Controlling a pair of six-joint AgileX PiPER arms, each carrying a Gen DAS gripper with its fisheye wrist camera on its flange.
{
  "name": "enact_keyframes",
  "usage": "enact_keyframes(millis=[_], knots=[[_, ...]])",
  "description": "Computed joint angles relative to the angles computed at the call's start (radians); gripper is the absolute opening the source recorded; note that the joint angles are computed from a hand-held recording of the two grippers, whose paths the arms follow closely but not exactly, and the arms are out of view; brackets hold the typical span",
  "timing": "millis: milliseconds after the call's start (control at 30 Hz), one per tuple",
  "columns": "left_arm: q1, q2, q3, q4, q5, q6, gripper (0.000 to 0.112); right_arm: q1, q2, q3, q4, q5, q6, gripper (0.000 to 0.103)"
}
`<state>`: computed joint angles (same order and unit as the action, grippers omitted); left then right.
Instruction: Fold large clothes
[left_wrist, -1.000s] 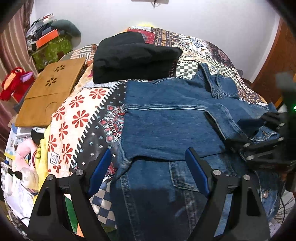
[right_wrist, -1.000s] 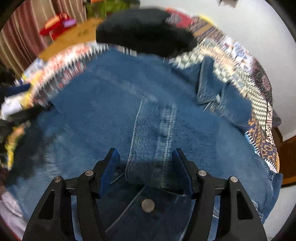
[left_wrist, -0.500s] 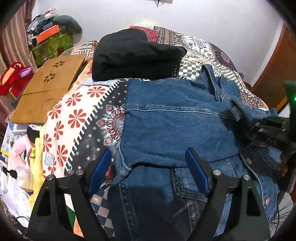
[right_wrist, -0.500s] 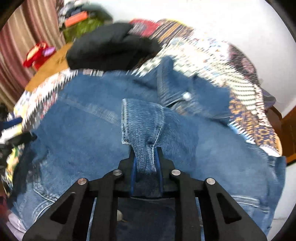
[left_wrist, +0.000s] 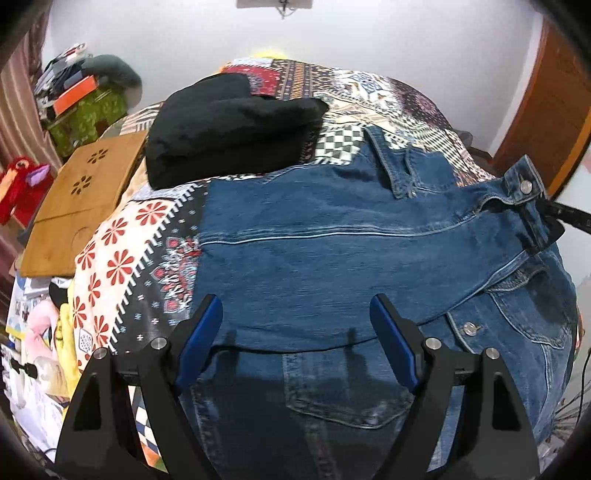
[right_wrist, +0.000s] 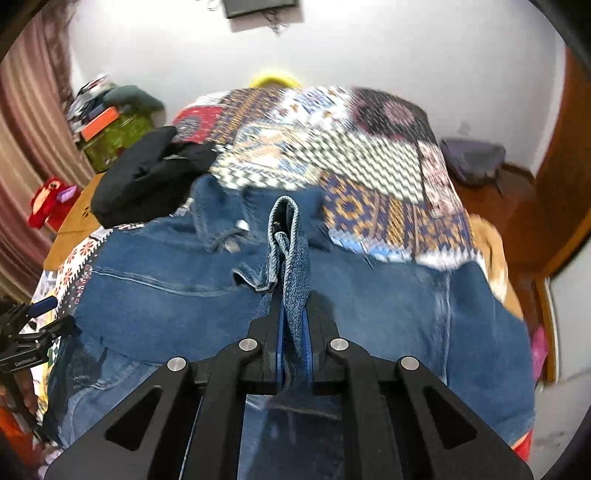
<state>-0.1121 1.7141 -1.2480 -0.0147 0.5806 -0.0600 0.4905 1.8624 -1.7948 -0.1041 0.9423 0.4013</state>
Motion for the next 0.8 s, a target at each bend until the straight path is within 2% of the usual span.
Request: enact_keyframes(millis=[167, 433, 567, 600, 667, 733, 800], knots=[[-0.046, -0.003, -0.012, 0.055, 0.014, -0.037, 0.082, -0.032, -0.056, 0.126, -0.001, -0.039, 0.037, 0.007], [-0.092, -0.014, -0.022, 0.11, 0.028, -0.09, 0.082, -0.045, -0.151, 0.222, -0.158, -0.045, 0.144, 0.006], [-0.124, -0.009, -0.048, 0.134, 0.037, -0.12, 0.082, -0.052, -0.226, 0.248, -0.165, -0.027, 0.14, 0.008], [-0.131, -0.008, -0.055, 0.139, 0.039, -0.124, 0.082, -0.058, -0.237, 0.247, -0.151, -0.022, 0.132, 0.013], [-0.153, -0.007, -0.075, 0.157, 0.041, -0.14, 0.082, -0.077, -0.273, 0.255, -0.127, -0.01, 0.126, 0.03], [-0.174, -0.007, -0.096, 0.174, 0.044, -0.155, 0.082, -0.089, -0.327, 0.291, -0.146, -0.025, 0.169, 0.059], [-0.2, -0.003, -0.125, 0.191, 0.046, -0.166, 0.082, -0.107, -0.39, 0.34, -0.168, -0.047, 0.216, 0.07]])
